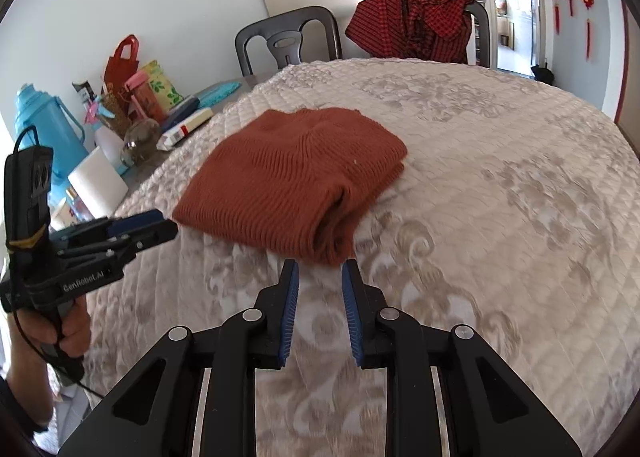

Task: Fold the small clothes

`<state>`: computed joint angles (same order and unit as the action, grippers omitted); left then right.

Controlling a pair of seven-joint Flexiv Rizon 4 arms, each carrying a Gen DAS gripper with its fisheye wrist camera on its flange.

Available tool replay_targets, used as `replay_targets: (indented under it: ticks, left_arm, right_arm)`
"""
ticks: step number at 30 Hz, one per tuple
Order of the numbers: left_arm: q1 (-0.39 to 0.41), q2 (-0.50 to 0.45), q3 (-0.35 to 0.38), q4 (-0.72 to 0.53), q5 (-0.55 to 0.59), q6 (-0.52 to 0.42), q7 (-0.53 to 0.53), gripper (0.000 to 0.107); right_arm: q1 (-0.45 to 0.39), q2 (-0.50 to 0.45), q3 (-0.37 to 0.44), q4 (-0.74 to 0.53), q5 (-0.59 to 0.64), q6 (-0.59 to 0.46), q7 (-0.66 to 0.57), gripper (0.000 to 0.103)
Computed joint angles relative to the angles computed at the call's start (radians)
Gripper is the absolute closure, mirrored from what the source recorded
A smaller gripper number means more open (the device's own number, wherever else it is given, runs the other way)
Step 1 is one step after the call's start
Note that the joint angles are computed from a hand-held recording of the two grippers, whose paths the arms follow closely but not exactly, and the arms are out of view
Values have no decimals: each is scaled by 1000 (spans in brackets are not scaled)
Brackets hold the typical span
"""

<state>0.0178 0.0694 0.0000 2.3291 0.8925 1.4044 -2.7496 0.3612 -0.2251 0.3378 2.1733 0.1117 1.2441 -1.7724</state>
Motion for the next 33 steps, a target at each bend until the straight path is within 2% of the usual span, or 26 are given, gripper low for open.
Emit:
replay_targets:
  ticks: [1,2,9,12,14,20,33]
  left_arm:
    - [-2,1,0,5,-6,-3,3,54]
    - [-3,0,-1,9,-9,-8,5,51]
    - [-25,-32,9,20,-59,-58,40,51]
    - [-36,-32,10,14,-57,-82,43,50]
    - [-46,-37,8,6,-53,-99,49,45]
    - [-69,-40,9,-7,-47,-134,47,43]
    - [-75,-40,14,-10,-49,-144,53,41]
  right_arm:
    - [1,5,-1,7,-5,-2,-1,56]
    - [2,12,-4,17,-12,-4,1,54]
    - [39,21,-69,99,-172,36,107,54]
    - [64,16,-118,131,-300,58,204,54]
    - [56,18,-114,136,-328,58,219,53]
    - [64,19,-141,168,-468,82,300,49]
    - [45,14,-122,170,-494,83,312,45]
